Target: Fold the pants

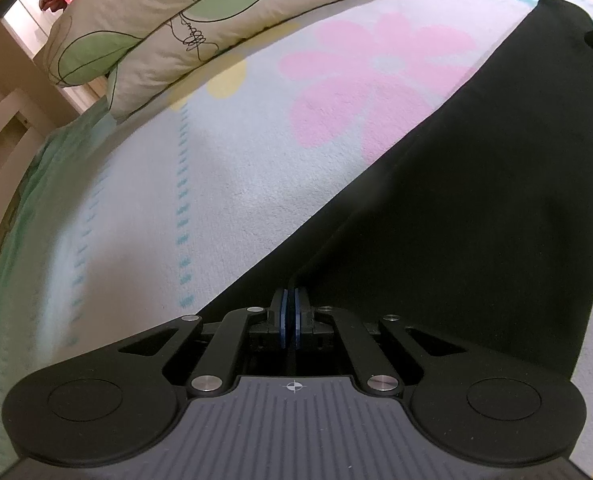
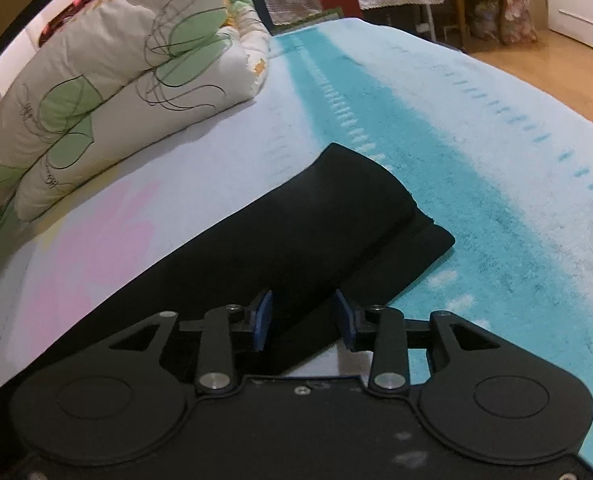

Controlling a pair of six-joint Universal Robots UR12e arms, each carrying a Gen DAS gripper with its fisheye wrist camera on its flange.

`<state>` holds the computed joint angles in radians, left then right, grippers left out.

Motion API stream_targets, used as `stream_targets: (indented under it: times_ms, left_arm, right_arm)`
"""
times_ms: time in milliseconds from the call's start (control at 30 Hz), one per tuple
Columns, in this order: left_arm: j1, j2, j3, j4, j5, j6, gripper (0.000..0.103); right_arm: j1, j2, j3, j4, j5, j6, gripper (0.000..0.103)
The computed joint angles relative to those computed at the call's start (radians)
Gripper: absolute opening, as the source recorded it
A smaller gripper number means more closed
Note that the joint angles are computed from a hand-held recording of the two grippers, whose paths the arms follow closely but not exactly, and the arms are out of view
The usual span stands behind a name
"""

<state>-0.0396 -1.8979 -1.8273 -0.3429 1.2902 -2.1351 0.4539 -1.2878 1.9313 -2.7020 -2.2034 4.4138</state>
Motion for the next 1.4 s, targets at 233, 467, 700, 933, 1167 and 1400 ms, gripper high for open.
stream_targets:
  times_ms: [233,467,700,933,1167,1400]
  left_arm:
    - [0.002,-0.006,0.046,-0.107,-0.008,-0.055,0.002]
    - [0.013,-0.025,0.150,-0.356,-0.047,-0.200,0.004]
    - [0.046,-0.028,0.224,-0.508,-0.141,-0.331,0.010]
    - [0.057,0.007,0.184,-0.388,-0.138,-0.335,0.010]
    - [0.077,0.024,0.188,-0.386,-0.127,-0.352,0.010]
    - [0.136,0.111,0.083,-0.397,-0.124,-0.314,0.011]
  right_arm:
    - [-0.009,0.002,-0.003,-0.023,0.047,-0.007,0.006]
    - [0.026,-0.017,-0.011,0.053,0.010,-0.002,0.005]
    - [0.017,-0.013,0.006,-0.001,0.007,-0.022,0.013]
    - [0.013,-0.011,-0.012,0.046,0.018,-0.101,0.021]
    - [0.057,-0.017,-0.048,0.149,-0.068,-0.085,0.027]
    - [0.112,0.022,-0.111,0.031,-0.113,-0.301,0.031]
